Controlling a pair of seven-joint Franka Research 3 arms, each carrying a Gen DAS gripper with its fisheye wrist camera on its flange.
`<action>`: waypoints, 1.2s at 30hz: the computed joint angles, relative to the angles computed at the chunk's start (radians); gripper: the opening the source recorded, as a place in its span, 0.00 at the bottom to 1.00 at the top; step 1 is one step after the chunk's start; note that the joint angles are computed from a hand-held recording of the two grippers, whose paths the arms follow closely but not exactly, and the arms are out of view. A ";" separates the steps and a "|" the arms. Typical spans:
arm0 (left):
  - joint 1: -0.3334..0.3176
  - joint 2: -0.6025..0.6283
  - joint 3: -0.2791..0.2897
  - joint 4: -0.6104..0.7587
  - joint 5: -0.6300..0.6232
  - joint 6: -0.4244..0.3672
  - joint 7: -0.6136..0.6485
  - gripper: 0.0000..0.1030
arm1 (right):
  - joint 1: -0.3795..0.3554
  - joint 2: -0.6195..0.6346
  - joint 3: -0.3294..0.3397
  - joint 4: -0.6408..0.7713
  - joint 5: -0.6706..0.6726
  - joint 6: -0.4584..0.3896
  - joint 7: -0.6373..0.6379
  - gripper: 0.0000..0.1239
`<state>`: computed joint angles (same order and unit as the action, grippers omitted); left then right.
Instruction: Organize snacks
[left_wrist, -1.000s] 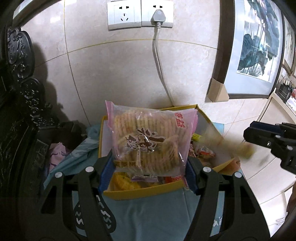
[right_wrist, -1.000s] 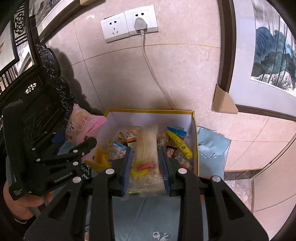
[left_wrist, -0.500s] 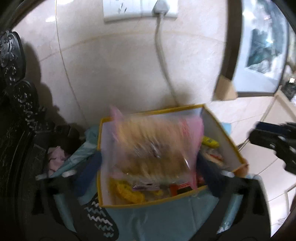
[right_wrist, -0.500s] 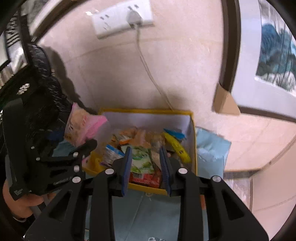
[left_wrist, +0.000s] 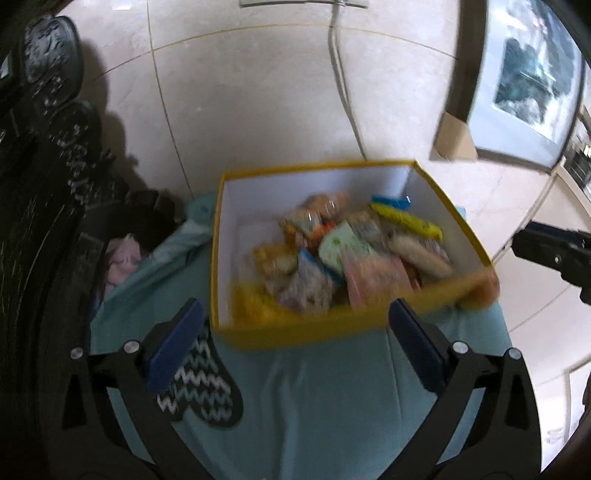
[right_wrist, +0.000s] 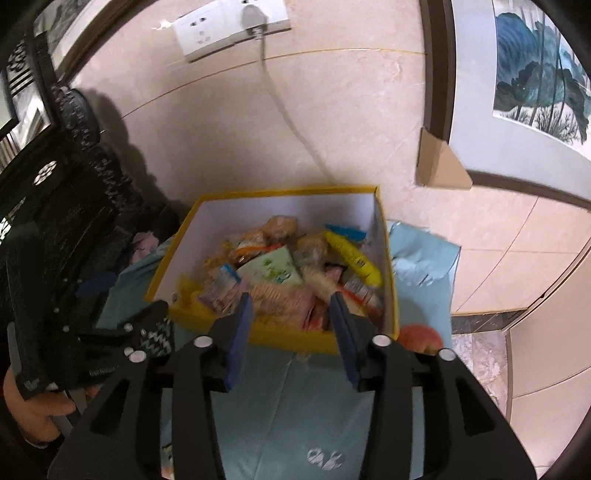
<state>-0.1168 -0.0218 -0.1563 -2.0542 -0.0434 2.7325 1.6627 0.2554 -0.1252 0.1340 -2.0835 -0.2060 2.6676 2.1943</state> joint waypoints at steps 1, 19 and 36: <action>0.000 -0.023 0.001 -0.032 -0.008 0.008 0.008 0.98 | 0.007 -0.015 0.004 -0.024 0.010 0.008 0.001 0.40; -0.041 -0.548 0.083 -0.398 0.097 -0.031 -0.170 0.98 | 0.006 -0.326 0.209 -0.140 -0.078 -0.253 0.280 0.82; -0.112 -0.953 0.185 -0.515 0.056 -0.309 -0.039 0.98 | 0.064 -0.498 0.423 -0.038 -0.177 -0.670 0.495 0.82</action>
